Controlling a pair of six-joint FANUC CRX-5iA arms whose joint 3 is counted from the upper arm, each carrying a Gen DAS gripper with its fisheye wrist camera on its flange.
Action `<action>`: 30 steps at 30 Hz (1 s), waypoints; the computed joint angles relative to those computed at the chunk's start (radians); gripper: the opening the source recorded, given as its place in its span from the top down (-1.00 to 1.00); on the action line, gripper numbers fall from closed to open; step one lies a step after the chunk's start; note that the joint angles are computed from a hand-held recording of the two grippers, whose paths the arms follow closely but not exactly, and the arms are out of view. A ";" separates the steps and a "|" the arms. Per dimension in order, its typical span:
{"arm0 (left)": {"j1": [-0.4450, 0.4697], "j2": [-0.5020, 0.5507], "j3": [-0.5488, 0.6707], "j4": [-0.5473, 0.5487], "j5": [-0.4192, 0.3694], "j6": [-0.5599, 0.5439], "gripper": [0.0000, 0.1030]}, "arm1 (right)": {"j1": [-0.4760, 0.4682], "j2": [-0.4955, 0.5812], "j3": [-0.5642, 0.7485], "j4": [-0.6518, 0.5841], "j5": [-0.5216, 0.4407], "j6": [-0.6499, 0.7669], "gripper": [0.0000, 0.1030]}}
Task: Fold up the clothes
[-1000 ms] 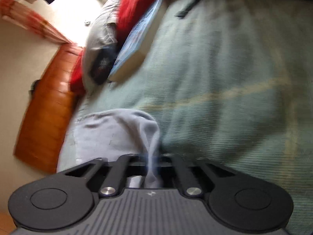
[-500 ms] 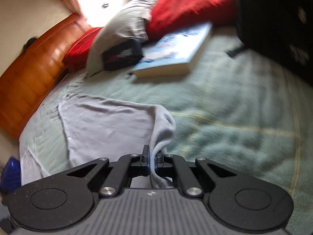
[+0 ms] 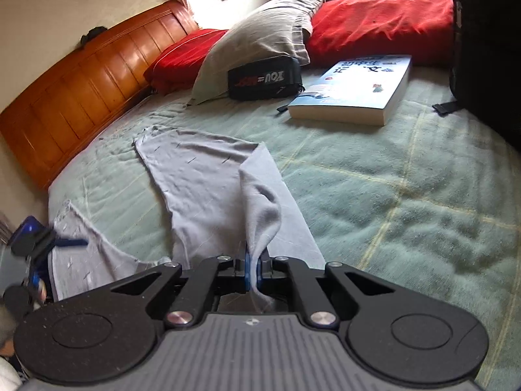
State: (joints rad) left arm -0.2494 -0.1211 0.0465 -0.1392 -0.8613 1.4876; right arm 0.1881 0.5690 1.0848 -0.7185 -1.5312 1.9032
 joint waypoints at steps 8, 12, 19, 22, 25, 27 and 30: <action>-0.007 0.180 0.146 -0.093 0.160 -0.084 -0.98 | 0.005 -0.056 -0.086 -0.005 0.017 0.025 0.89; -0.011 0.262 0.203 -0.156 0.214 -0.107 -0.98 | 0.008 -0.072 -0.107 -0.008 0.017 0.031 0.89; -0.082 0.323 0.254 -0.433 0.245 -0.106 -0.98 | 0.012 -0.103 -0.139 -0.024 -0.001 0.056 0.89; -0.106 0.321 0.255 -0.510 0.255 -0.127 -0.98 | 0.025 -0.120 -0.165 0.002 -0.005 0.077 0.89; -0.109 0.310 0.240 -0.530 0.273 -0.135 -0.98 | 0.029 -0.137 -0.187 0.013 -0.008 0.100 0.89; -0.118 0.309 0.240 -0.586 0.268 -0.098 -0.99 | 0.024 -0.147 -0.197 0.011 -0.011 0.116 0.89; -0.122 0.314 0.247 -0.641 0.250 -0.046 -0.98 | 0.015 -0.160 -0.211 0.006 -0.015 0.135 0.89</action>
